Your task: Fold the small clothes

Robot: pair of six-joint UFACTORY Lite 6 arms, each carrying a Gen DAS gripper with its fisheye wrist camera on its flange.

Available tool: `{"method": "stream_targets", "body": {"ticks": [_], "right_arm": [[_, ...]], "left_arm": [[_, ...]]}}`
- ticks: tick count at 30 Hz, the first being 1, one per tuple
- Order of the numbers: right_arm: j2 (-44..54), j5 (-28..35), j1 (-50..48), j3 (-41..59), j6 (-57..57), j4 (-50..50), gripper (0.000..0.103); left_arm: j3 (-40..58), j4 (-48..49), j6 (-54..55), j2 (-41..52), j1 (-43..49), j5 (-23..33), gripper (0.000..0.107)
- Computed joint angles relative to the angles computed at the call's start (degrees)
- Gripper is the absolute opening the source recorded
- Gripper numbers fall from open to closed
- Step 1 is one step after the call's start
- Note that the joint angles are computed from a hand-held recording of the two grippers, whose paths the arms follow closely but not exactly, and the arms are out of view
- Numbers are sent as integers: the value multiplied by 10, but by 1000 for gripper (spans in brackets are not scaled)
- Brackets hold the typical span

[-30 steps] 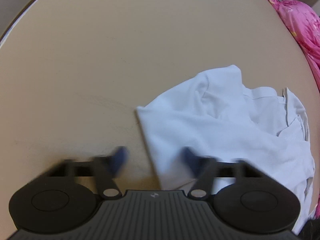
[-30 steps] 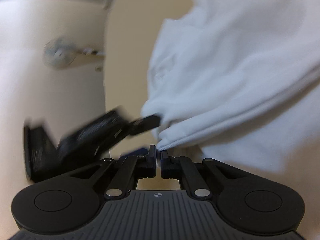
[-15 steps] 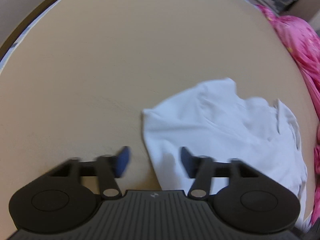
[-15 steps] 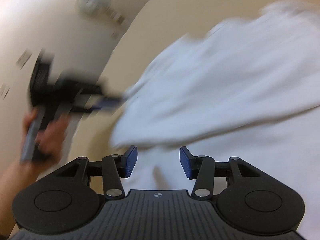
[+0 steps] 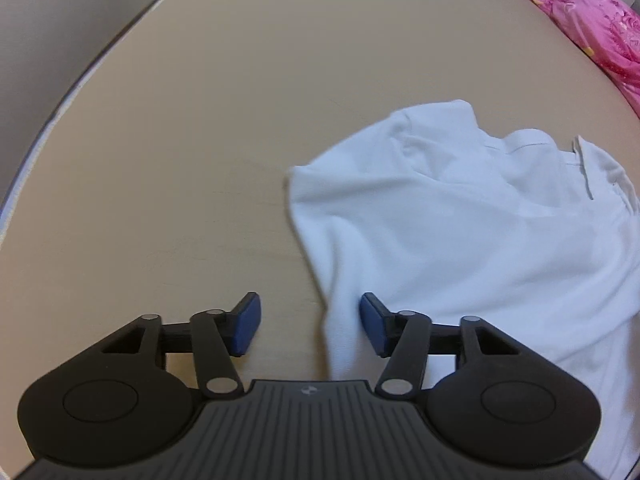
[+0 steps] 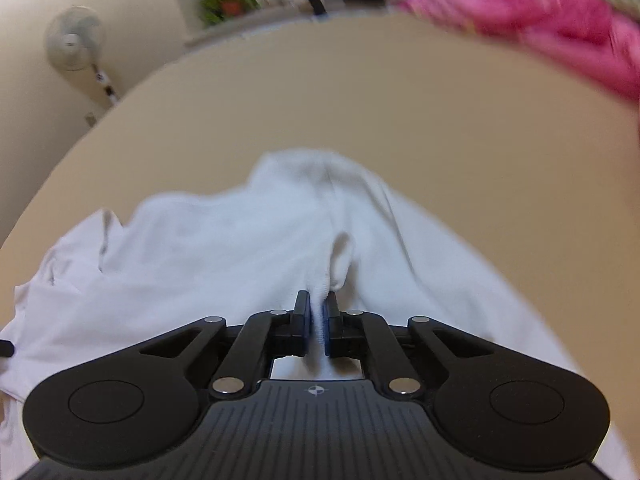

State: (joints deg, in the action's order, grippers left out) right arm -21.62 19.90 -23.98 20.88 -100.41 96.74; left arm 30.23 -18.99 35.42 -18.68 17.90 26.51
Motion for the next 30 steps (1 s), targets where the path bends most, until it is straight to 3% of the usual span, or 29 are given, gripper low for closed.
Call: {"method": "stream_targets", "body": {"ticks": [2,4,6,8,9,11,13,16,18,23,24,25,26,27,28,30], "right_arm": [[-14,43,-37,15,6,-2,6],[29,48,-47,52,62,-51,7],[110,-16,-17,86,93,-68,16],[148,-82,19,93,52,-38,21],[130,-81,18,85,55,-51,22],[76,-75,3,56,133,-125,38],[33,-13,-51,42,215,-211,46],[18,79,-136,51,253,-255,55],[62,91,-140,71,229,-231,55],[77,34,-85,62,211,-228,53],[90,29,-72,65,196,-211,53],[100,21,-59,68,181,-194,46],[93,13,-52,62,166,-183,14],[85,11,-51,56,128,-156,3],[72,33,-60,49,112,-144,4],[20,100,-108,36,124,-168,4]], "left_arm": [[-6,-27,49,-12,29,12,70],[-19,-16,42,-27,25,2,72],[-29,22,-4,-49,8,2,74],[-41,63,-53,-77,-13,8,76],[-50,72,-58,-98,-13,15,79],[-64,99,-78,-127,-31,23,80],[-59,129,-108,-127,-54,23,80],[-8,133,-161,-72,-70,8,82],[42,149,-226,-4,-84,-5,84],[154,299,-457,149,-131,-9,84],[173,342,-513,182,-141,-10,79],[183,401,-573,206,-150,-14,66],[193,461,-633,221,-162,1,5],[206,521,-693,230,-179,35,0],[195,580,-753,216,-191,46,0],[135,625,-824,138,-183,0,0]]}}
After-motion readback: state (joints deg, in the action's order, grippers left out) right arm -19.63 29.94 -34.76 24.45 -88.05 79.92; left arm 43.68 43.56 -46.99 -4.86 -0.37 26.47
